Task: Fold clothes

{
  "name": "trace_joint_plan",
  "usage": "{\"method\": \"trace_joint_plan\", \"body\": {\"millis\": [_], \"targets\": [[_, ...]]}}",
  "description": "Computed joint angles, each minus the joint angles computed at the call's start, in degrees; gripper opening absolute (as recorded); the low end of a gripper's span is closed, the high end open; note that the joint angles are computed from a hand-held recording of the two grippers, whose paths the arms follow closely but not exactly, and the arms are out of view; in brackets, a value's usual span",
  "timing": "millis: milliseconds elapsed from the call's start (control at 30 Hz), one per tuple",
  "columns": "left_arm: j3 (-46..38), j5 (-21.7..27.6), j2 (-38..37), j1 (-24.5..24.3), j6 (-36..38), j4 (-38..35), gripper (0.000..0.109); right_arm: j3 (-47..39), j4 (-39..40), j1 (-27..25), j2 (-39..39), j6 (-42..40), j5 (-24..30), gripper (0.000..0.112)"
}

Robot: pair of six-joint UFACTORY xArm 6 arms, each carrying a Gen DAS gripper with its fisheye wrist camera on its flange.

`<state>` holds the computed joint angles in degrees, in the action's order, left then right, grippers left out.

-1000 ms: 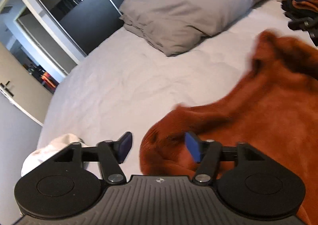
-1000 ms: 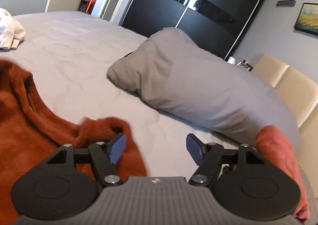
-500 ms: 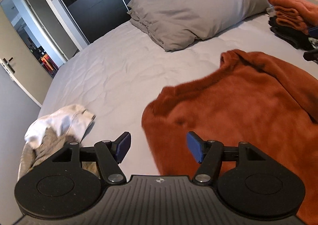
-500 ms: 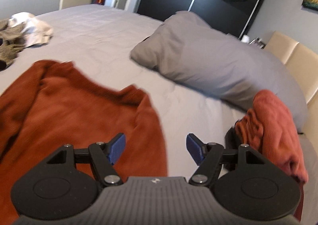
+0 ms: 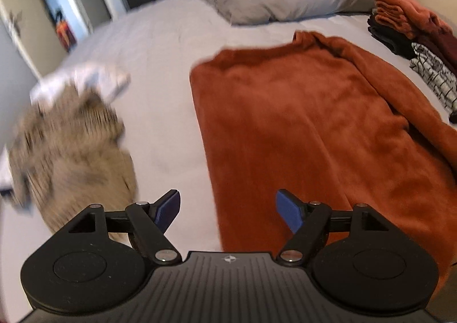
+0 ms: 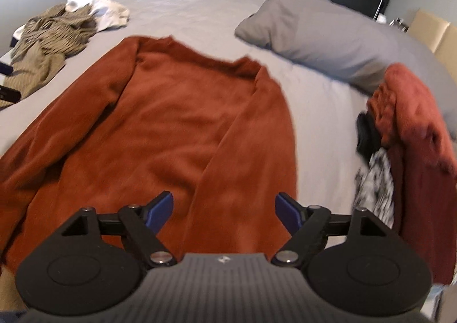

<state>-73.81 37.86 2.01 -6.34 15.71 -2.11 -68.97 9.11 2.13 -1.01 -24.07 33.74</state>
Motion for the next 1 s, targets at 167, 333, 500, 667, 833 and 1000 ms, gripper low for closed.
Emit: {"method": "trace_joint_plan", "body": {"millis": [167, 333, 500, 667, 833, 1000], "targets": [[4.29, 3.69, -1.16, 1.84, -2.05, -4.38, 0.074, 6.24, 0.52, -0.17, -2.90, 0.91, 0.96, 0.081], [6.15, 6.14, -0.97, 2.41, -1.61, -4.03, 0.074, 8.76, -2.42, 0.07, -2.53, 3.14, 1.03, 0.077], [6.58, 7.72, -0.56, 3.28, -2.17, -6.45, 0.071, 7.30, -3.29, -0.95, -1.60, 5.21, 3.15, 0.017], [4.85, 10.26, 0.73, 4.06, 0.52, -10.79, 0.046, 4.52, -3.73, -3.49, -2.38, 8.09, 2.73, 0.013], [3.20, 12.16, 1.67, 4.02, 1.32, -11.88, 0.025, -0.84, -10.86, -8.29, -0.82, 17.96, -1.84, 0.013], [2.37, 13.43, 1.86, 4.34, 0.69, -11.98, 0.015, -10.94, -20.68, -12.71, 4.97, 27.18, -3.17, 0.013]]}}
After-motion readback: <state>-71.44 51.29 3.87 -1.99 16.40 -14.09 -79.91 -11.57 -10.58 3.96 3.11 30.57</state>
